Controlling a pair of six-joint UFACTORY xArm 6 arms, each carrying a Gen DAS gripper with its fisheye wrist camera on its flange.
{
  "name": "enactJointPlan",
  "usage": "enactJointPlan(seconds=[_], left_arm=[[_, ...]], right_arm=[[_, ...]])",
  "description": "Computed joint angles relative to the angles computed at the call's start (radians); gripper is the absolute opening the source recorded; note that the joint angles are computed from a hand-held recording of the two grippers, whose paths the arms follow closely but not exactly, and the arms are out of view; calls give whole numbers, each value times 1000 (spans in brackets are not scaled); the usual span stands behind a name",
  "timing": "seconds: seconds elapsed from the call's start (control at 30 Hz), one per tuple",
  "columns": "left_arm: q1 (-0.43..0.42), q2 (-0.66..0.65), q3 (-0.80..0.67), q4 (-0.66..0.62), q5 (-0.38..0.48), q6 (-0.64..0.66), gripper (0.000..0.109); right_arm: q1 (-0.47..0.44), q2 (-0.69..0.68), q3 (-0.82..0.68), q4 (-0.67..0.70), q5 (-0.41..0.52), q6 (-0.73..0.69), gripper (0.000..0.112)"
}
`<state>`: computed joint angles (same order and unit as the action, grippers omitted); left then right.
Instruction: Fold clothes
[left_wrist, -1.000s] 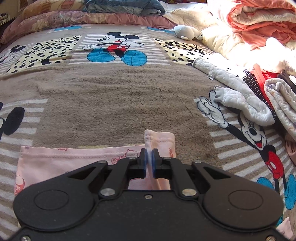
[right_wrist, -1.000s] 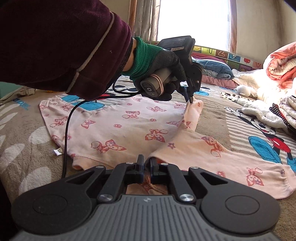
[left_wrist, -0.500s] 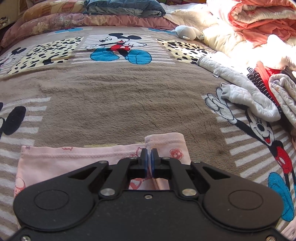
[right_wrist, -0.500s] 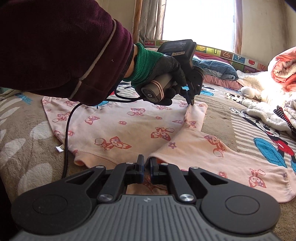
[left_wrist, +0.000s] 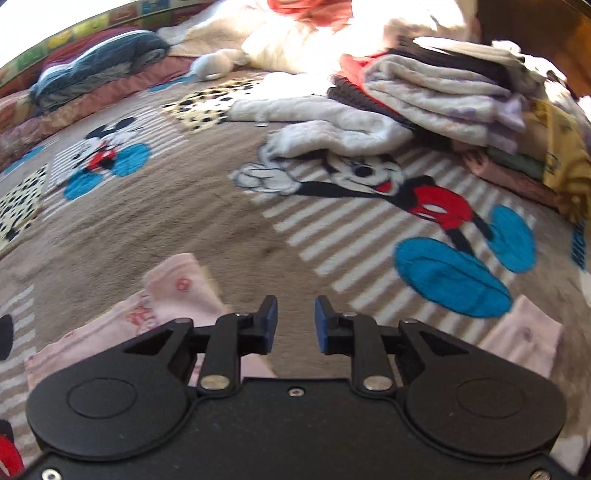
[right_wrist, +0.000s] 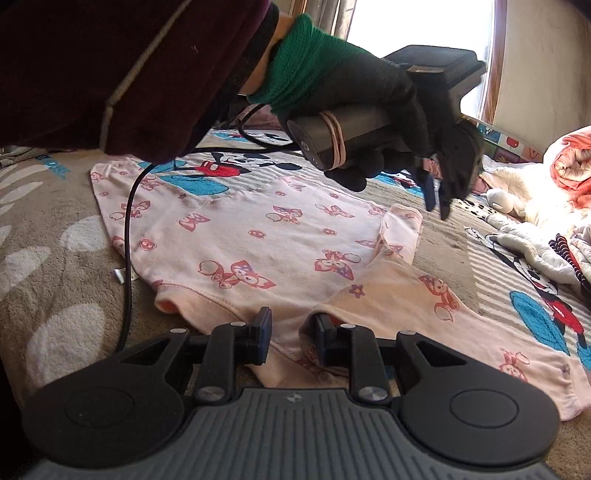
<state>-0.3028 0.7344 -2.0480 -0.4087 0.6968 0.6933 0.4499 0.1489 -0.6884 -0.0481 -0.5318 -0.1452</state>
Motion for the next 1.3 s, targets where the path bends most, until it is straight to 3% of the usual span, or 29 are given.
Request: enactJointPlan(seconds=[0.03,0.1,0.23,0.4,0.5,0.57,0.67,0.77,0.87,1.03,1.3], left_arm=[[-22,-39,43,-37,36,94,41],[-69,-102,118,-58,90,227,42],[-170,-157,187,15,164,336,42],[-260,-134,227,232,87,226,41],[-286,-116,241,330,36,141,31],[-286,-127,261,345,2,113,10],[-270,-181,324,319,-72,99,4],[-229,-268,397,225,-144,82,4],[-168,-383,488,75,-226,84,4],[-51,-606,685,-228,-350,165,4],[120,-794,889,-642,-390,291,4]], right_arm=[[5,1,0,14,-2,-15,26],[16,3,2,44,-9,-48,27],[31,8,7,84,-27,-93,27],[26,17,8,74,-46,-91,27],[21,19,9,60,-53,-80,27],[13,19,11,40,-56,-61,27],[8,17,13,26,-59,-47,28],[12,16,16,36,-63,-54,30],[21,14,22,71,-71,-77,48],[24,2,33,82,-80,-86,55],[38,-45,79,134,-81,-123,64]])
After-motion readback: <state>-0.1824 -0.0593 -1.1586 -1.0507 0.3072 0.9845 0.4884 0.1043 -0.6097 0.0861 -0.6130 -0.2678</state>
